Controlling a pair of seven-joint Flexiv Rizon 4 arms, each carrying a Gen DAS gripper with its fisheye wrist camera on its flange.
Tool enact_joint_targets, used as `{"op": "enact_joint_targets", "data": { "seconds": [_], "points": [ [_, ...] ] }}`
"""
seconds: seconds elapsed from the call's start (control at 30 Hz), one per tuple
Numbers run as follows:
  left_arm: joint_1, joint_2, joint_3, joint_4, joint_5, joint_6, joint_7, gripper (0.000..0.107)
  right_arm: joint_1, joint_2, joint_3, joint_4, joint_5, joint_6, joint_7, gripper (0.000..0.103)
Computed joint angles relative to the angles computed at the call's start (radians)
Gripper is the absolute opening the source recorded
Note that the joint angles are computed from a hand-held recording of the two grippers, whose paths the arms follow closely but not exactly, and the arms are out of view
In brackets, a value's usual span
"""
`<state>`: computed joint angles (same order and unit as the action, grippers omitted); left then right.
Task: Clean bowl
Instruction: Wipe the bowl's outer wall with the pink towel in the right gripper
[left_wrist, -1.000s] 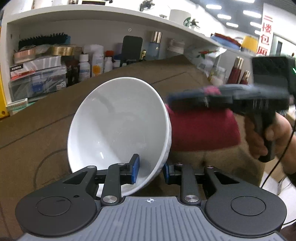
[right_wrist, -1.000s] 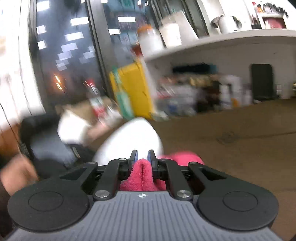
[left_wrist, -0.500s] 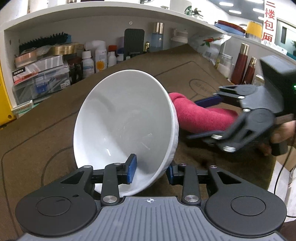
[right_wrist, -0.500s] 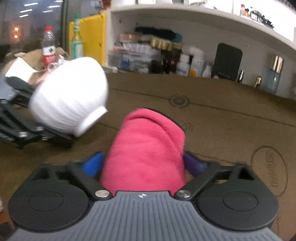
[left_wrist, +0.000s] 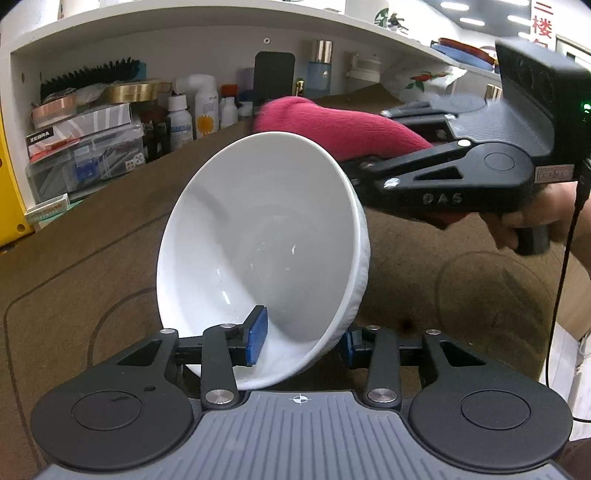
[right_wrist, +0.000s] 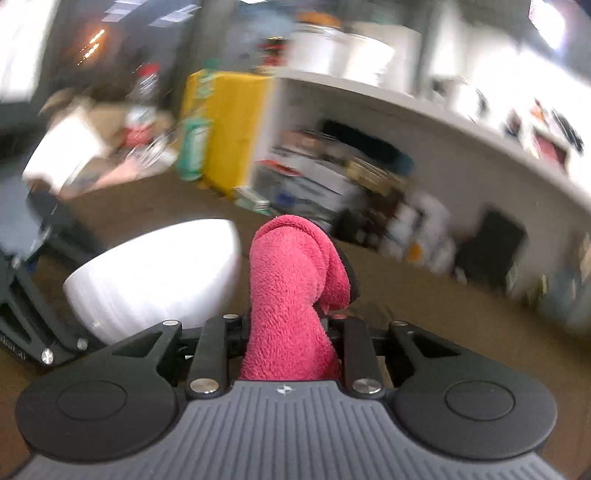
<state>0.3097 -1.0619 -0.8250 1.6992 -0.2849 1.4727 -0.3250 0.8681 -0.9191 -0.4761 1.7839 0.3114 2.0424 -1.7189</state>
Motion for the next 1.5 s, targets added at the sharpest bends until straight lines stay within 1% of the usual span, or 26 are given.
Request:
{"op": "enact_joint_targets", "data": {
  "seconds": [0.03,0.07,0.1,0.13,0.17,0.23,0.3,0.4,0.5,0.53,0.63,0.77,0.87,0.93,0.97,1.0,1.03,1.1,1.23,1.27,1.3,1.33,1.37,1.4,1.47,1.5],
  "points": [
    [-0.002,0.001,0.002,0.0,0.002,0.001,0.001,0.042,0.065,-0.028,-0.07,0.023,0.01,0.004,-0.046,0.024],
    [-0.004,0.001,0.005,0.0,0.004,0.003,0.003,0.042,0.11,-0.045,-0.107,0.066,0.004,0.03,-0.098,0.024],
    [-0.006,0.002,0.007,-0.001,0.007,0.004,0.004,0.043,0.139,-0.053,-0.117,0.111,0.013,0.066,-0.16,0.024],
    [-0.008,0.002,0.009,-0.001,0.009,0.005,0.005,0.043,0.141,-0.041,-0.107,0.139,0.003,0.084,-0.174,0.024],
    [-0.008,0.002,0.01,-0.005,0.008,0.0,0.005,0.043,0.126,-0.02,-0.073,0.163,-0.006,0.104,-0.196,0.024],
    [-0.009,0.001,0.012,-0.012,0.005,-0.011,0.007,0.044,0.037,0.043,0.061,0.218,-0.067,0.154,-0.205,0.024],
    [-0.01,0.0,0.014,-0.02,0.001,-0.024,0.018,0.044,-0.041,0.067,0.163,0.224,-0.074,0.173,-0.173,0.024],
    [-0.023,0.022,0.031,-0.011,-0.004,-0.012,0.021,0.04,-0.078,0.053,0.201,0.166,0.018,0.165,-0.128,0.024],
    [-0.04,0.053,0.055,0.007,0.003,0.013,0.01,0.042,-0.126,0.029,0.222,0.087,0.081,0.144,-0.055,0.024],
    [-0.047,0.063,0.065,0.012,0.007,0.021,0.005,0.042,-0.124,0.02,0.211,0.067,0.081,0.133,-0.055,0.024],
    [-0.115,0.095,0.158,0.0,0.022,0.025,-0.026,0.041,-0.134,0.002,0.199,0.033,0.028,0.133,-0.078,0.024],
    [-0.079,0.096,0.136,0.014,0.02,-0.004,-0.006,0.042,-0.186,0.001,0.235,0.026,-0.12,0.175,-0.177,0.024],
    [-0.024,0.096,0.09,0.037,0.0,-0.043,0.026,0.043,-0.199,0.049,0.273,0.114,-0.227,0.203,-0.3,0.024],
    [0.011,0.096,0.062,0.052,-0.021,-0.071,0.05,0.043,-0.177,0.049,0.273,0.116,-0.184,0.198,-0.334,0.024],
    [0.052,0.092,0.014,0.069,-0.047,-0.084,0.062,0.043,-0.16,0.047,0.268,0.117,-0.158,0.197,-0.35,0.024],
    [0.073,0.092,-0.017,0.089,-0.064,-0.067,0.068,0.047,-0.15,0.044,0.268,0.117,-0.136,0.198,-0.36,0.024],
    [0.077,0.098,-0.032,0.101,-0.076,-0.043,0.056,0.056,-0.157,0.041,0.285,0.111,-0.125,0.205,-0.354,0.024],
    [0.065,0.111,-0.043,0.11,-0.088,0.009,0.011,0.066,-0.167,0.035,0.305,0.099,-0.111,0.215,-0.348,0.024],
    [-0.039,0.146,0.045,0.06,-0.07,0.028,-0.093,0.061,-0.174,0.025,0.327,0.086,-0.089,0.231,-0.339,0.024],
    [-0.047,0.146,0.053,0.055,-0.064,0.029,-0.102,0.06,-0.172,0.025,0.327,0.083,-0.084,0.229,-0.34,0.024],
    [-0.064,0.144,0.067,0.05,-0.06,0.044,-0.118,0.051,-0.165,0.024,0.322,0.079,-0.07,0.223,-0.339,0.024],
    [-0.081,0.141,0.08,0.045,-0.053,0.059,-0.135,0.03,-0.15,0.022,0.309,0.073,-0.039,0.212,-0.337,0.024],
    [-0.078,0.136,0.075,0.052,-0.042,0.078,-0.145,0.023,-0.141,0.019,0.301,0.07,-0.016,0.205,-0.331,0.024],
    [-0.058,0.114,0.04,0.084,-0.005,0.16,-0.138,0.015,-0.14,0.017,0.299,0.068,-0.006,0.204,-0.324,0.024],
    [-0.06,0.093,0.04,0.109,0.063,0.272,-0.13,0.015,-0.133,0.014,0.291,0.067,0.023,0.206,-0.311,0.024],
    [-0.041,0.066,0.017,0.117,0.114,0.307,-0.11,0.014,-0.125,0.013,0.282,0.065,0.035,0.205,-0.31,0.024]
  ]
}}
